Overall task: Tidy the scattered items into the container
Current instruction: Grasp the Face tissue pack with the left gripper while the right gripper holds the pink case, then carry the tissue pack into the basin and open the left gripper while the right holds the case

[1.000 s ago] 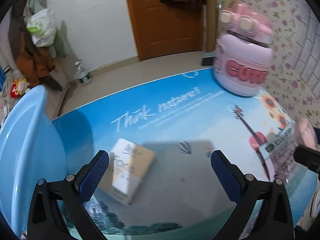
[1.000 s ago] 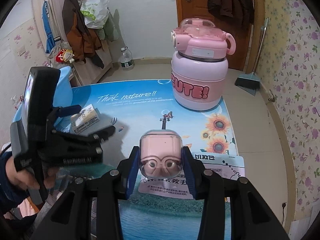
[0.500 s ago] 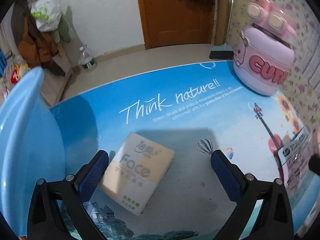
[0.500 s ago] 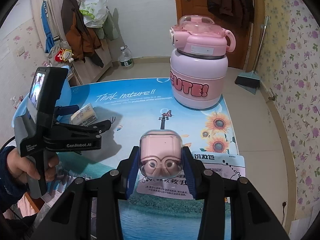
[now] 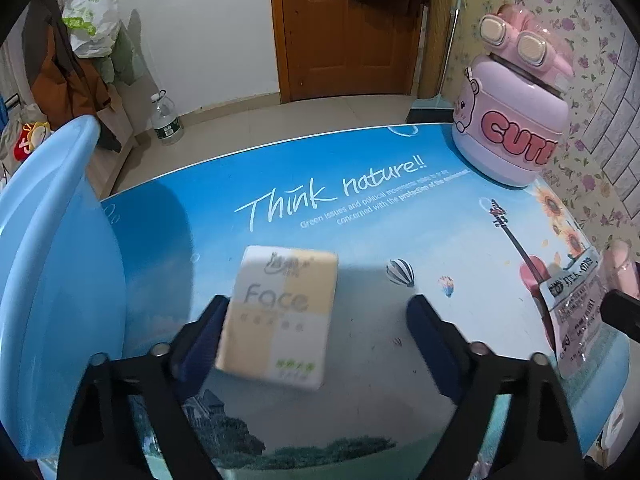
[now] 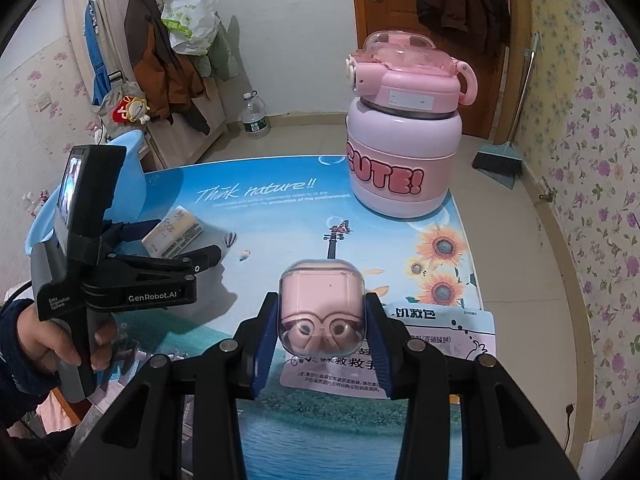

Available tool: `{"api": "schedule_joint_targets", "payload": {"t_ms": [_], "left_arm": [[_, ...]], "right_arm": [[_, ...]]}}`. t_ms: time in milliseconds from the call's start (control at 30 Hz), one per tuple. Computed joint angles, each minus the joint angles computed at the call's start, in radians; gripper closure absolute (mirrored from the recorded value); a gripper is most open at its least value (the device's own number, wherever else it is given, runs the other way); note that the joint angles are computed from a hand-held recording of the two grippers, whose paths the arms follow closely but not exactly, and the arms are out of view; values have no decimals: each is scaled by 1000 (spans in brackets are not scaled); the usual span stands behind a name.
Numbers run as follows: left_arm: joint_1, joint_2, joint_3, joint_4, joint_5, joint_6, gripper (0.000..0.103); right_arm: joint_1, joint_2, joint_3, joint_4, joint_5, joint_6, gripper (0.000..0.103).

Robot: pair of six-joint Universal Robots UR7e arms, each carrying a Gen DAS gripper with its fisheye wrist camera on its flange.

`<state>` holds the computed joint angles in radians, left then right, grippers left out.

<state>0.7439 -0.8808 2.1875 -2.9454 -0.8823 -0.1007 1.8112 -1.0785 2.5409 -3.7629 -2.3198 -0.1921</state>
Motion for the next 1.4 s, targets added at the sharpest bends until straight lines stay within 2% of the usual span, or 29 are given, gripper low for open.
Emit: {"api": "schedule_joint_targets", "payload": {"t_ms": [33, 100, 133, 167, 533, 967, 1400], "left_arm": [[1, -7, 7, -5, -11, -2, 31], [-1, -16, 17, -16, -14, 8, 51], [-4, -21, 23, -20, -18, 12, 57], [-6, -25, 27, -16, -22, 12, 58], [-49, -99, 122, -14, -39, -23, 58], [-124, -295, 308, 41, -75, -156, 58], [-192, -512, 416, 109, -6, -225, 58]], "right_arm": [[1, 1, 1, 0, 0, 1, 60], [3, 1, 2, 0, 0, 4, 60], [3, 1, 2, 0, 0, 4, 60], [6, 2, 3, -1, -1, 6, 60], [48, 1, 19, -11, -30, 25, 60], [126, 44, 35, 8, -50, 76, 60], [200, 119, 17, 71, -44, 123, 60]]}}
